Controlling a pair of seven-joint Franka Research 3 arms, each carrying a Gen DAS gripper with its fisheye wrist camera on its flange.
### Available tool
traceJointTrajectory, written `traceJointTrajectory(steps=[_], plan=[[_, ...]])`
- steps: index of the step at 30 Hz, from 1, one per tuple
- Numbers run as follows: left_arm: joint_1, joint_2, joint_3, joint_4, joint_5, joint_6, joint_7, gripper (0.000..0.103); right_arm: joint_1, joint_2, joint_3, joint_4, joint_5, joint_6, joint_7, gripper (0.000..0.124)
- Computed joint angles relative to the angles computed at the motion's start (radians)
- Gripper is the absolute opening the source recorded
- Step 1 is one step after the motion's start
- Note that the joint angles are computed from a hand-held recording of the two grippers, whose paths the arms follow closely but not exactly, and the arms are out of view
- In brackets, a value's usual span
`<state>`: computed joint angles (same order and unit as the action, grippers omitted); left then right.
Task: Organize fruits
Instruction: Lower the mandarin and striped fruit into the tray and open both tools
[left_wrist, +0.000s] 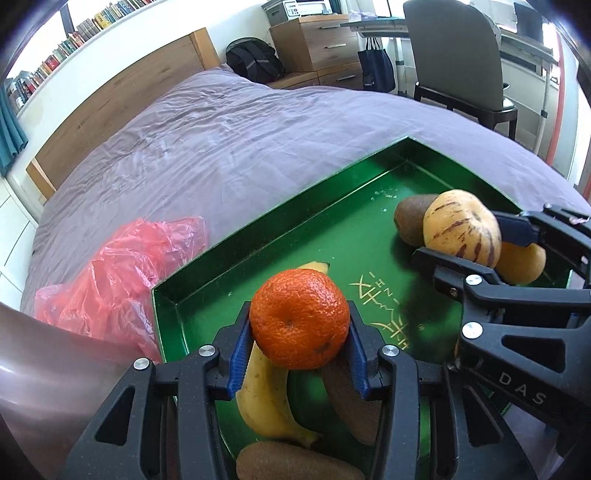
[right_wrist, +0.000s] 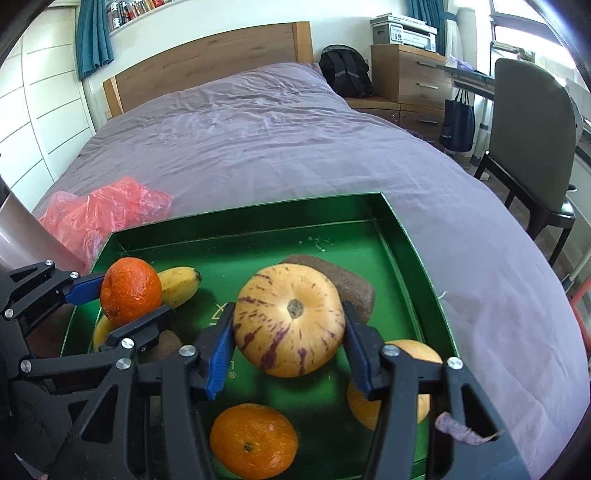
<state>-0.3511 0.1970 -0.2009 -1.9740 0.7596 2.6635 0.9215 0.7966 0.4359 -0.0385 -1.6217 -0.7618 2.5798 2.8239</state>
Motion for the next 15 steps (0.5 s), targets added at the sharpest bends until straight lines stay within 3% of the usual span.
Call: traceJointTrajectory(steps=[6, 10, 15], plan=[[-0.012, 0.004, 0.006, -0.003, 0.062, -0.009, -0.022, 0.044, 0.02, 0.028, -0.009, 0.041, -0.04, -0.059, -0.027, 0.042], [0.0, -0.009, 0.002, -0.022, 0.027, 0.006, -0.014, 0.052, 0.027, 0.014, -0.014, 0.026, -0.07, -0.066, 0.008, 0.059], [0.004, -0.025, -0.004, -0.039, 0.016, -0.002, -0.019, 0.056, 0.016, -0.009, 0.0, 0.0, -0.085, -0.073, 0.039, 0.067]])
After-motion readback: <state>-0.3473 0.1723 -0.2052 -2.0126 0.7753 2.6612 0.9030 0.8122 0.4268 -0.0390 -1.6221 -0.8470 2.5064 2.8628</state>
